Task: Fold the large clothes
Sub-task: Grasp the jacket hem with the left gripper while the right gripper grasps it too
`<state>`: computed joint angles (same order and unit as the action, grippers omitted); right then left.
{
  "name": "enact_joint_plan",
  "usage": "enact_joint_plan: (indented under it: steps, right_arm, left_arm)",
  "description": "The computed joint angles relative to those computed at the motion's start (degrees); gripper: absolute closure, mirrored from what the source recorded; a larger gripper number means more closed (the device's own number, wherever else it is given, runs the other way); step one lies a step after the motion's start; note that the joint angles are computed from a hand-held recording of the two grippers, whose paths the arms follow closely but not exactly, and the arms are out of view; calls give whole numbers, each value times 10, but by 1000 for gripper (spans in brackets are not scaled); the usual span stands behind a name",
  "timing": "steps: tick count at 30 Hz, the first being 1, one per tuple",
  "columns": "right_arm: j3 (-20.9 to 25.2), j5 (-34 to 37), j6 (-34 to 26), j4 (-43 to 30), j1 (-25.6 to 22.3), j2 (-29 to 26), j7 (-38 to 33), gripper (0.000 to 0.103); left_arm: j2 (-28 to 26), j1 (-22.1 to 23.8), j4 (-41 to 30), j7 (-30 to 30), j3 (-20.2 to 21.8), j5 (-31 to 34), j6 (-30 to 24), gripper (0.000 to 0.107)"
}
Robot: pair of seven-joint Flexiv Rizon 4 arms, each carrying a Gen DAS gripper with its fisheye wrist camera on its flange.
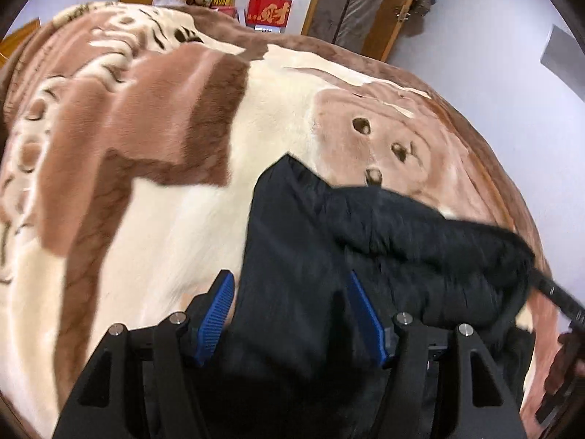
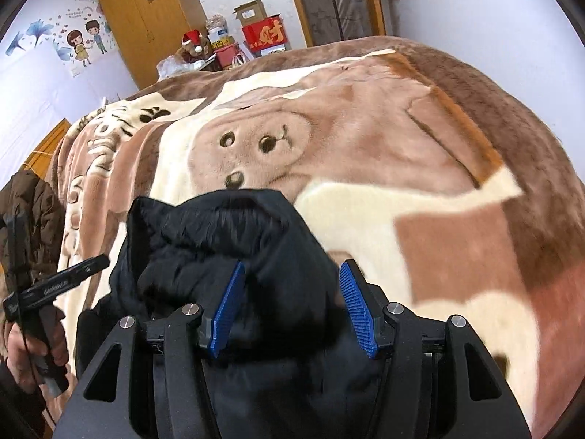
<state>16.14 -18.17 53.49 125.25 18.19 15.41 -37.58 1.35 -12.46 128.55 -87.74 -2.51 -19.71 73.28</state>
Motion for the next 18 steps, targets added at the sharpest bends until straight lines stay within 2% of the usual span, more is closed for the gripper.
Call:
enact_joint_plan:
  steps: [5, 6, 7, 8, 9, 10, 11, 14, 18]
  right_arm:
    - [-16, 3, -17, -34, 5, -51, -31, 48]
    - [-16, 0, -17, -38, 5, -57, -33, 50]
    - [-16, -3, -17, -41, 7, -62, -39, 72]
    - [-15, -2, -22, -44, 8, -64, -43, 85]
    - [-14, -8, -23, -44, 8, -64, -41, 86]
    - [-12, -14, -19, -41, 9, -62, -42, 90]
    - [-9, -21, -17, -39, 10, -58, -43, 90]
    - [3, -41, -11, -30, 12, -34, -36, 93]
    - [25, -47, 1, -10, 19, 21, -20, 94]
  left_arm:
    - [-79, 10, -72, -33, -8, 26, -17, 41]
    - [-90, 10, -80, -39, -10, 28, -15, 44]
    - [-99, 10, -85, -39, -12, 28, -5, 53]
    - [-106, 10, -93, -47, -9, 40, -9, 83]
    - [-109, 10, -97, -52, -9, 43, -18, 96]
    - [-105, 13, -88, -45, -15, 25, -9, 96]
    - [-99, 15, -75, -33, -20, 8, 10, 101]
    - [-62, 14, -35, 3, -27, -36, 49, 103]
    - [17, -23, 32, 97, -22, -164, 101, 103]
